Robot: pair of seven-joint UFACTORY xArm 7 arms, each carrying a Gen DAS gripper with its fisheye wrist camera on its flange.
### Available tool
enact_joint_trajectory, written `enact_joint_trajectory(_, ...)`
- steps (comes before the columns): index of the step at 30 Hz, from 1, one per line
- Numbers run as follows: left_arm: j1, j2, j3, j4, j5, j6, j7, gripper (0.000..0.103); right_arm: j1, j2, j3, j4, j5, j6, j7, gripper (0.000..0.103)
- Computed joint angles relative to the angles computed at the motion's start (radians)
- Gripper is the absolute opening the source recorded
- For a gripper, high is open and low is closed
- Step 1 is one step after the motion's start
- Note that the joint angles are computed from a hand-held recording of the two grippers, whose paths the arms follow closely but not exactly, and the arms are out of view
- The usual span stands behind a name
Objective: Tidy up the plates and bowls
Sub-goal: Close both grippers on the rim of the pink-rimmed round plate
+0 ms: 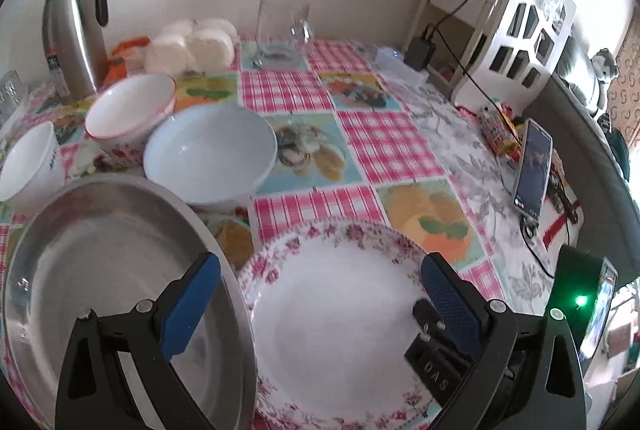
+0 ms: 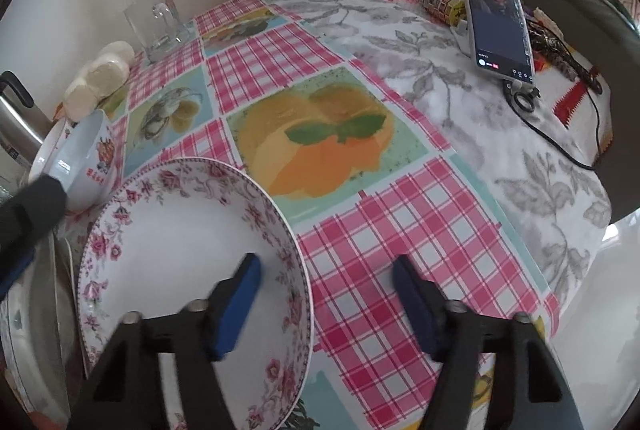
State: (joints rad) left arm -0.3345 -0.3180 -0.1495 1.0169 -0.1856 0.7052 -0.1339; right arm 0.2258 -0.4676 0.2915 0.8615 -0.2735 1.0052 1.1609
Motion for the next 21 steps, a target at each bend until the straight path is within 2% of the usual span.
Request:
enact_joint_trajectory(1,-0.003,0.003,0.004,0.005,-0.006,0.014,0.005,0.100,0.003,-0.002,-0.003,-0.001,0.004,-0.011,-0.003,0.054)
enact_joint_trajectory(4,0.004,0.003,-0.002,0.017,0.014,0.047,0.000,0.100,0.010,-0.005,-0.012,-0.011,0.018,-0.050,-0.024,0.042)
enact_joint_trajectory(15,0.006,0.011,-0.017,0.045,0.061,0.115,0.003,0.100,-0.031,-0.022,0.020,0.003,-0.051,0.024,0.025,0.038)
enact_joint_trajectory(21,-0.002,0.027,-0.025,0.065,0.065,0.144,0.006,0.100,-0.045,-0.073,0.004,-0.032,-0.046,0.060,0.061,0.038)
